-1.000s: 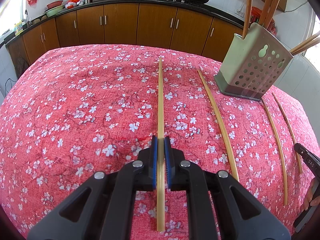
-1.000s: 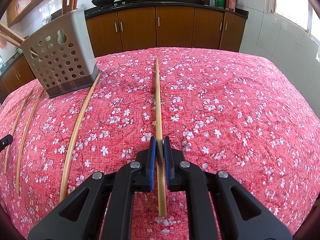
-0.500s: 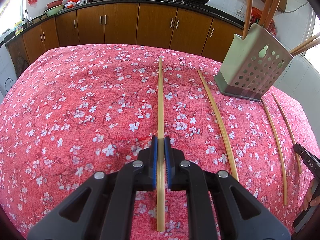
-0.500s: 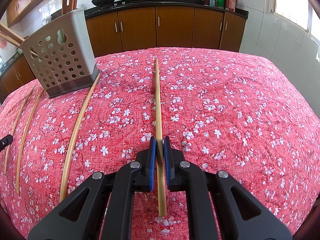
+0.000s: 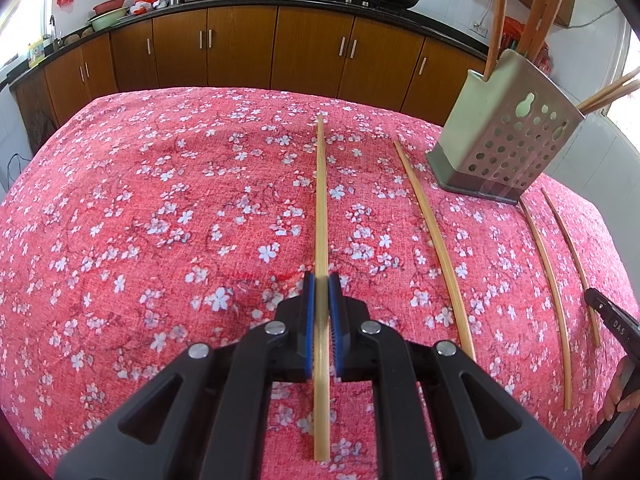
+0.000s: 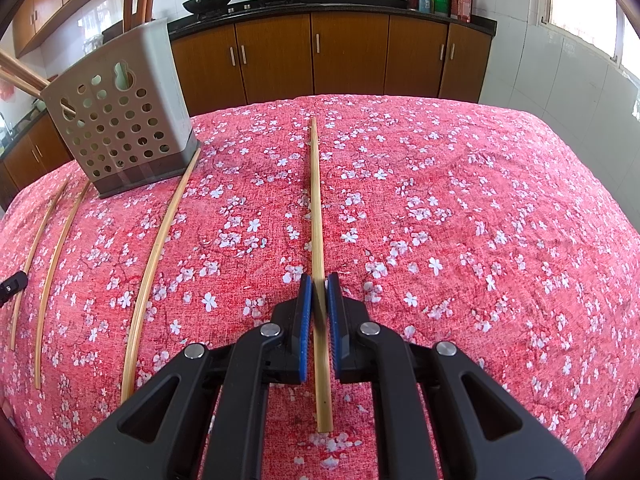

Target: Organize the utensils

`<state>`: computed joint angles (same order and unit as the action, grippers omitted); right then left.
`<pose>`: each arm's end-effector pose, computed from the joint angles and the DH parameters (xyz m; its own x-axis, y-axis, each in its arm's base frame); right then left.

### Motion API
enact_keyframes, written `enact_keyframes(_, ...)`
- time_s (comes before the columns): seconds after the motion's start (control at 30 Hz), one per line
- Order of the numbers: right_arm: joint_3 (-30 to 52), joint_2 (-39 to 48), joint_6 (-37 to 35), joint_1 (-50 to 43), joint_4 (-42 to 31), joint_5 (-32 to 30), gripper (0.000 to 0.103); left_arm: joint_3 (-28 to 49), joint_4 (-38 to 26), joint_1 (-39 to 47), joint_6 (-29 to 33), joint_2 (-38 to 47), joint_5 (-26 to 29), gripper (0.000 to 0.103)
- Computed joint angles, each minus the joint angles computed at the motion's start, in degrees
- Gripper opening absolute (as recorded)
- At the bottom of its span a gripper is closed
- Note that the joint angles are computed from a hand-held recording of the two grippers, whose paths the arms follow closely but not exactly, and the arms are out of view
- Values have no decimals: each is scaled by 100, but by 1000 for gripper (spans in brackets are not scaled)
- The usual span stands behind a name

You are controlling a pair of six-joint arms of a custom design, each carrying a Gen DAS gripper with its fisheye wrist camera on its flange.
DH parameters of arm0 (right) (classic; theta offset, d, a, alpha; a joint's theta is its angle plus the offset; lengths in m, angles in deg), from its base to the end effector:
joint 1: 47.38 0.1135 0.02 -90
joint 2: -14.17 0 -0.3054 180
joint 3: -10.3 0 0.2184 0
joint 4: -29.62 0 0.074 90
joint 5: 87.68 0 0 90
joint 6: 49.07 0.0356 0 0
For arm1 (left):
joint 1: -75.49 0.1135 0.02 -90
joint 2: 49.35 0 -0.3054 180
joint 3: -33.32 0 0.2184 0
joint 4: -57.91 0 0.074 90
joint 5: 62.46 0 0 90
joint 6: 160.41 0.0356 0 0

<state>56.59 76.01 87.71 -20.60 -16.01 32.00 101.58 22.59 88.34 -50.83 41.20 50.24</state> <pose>0.1301 0.0459 0.2323 -0.6656 0.3733 -0.6463 0.4478 0.8925 0.0542 0.2782 0.0494 0.2458 -0.7769 0.1399 -0.6139 0.2725 0.9537 -0.1275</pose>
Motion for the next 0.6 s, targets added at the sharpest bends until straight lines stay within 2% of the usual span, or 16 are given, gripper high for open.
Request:
enact_keyframes(0.27,-109,-386,139,125,-161,-47,8,-341,-45,26,324,-492,-207,9)
enact_keyframes(0.4,246,-604,617,885,-849,779,8,-351,-134,81,509,-1021,-97,9)
enact_keyframes(0.5,768,-771,954,1459,-1601,1540,8,-17,-443,313,632,-1361,282,9)
enact_keyframes(0.6,1357,-851,1105,1816,-2192,2144,8,546,-795,449,494,-1537,685,9)
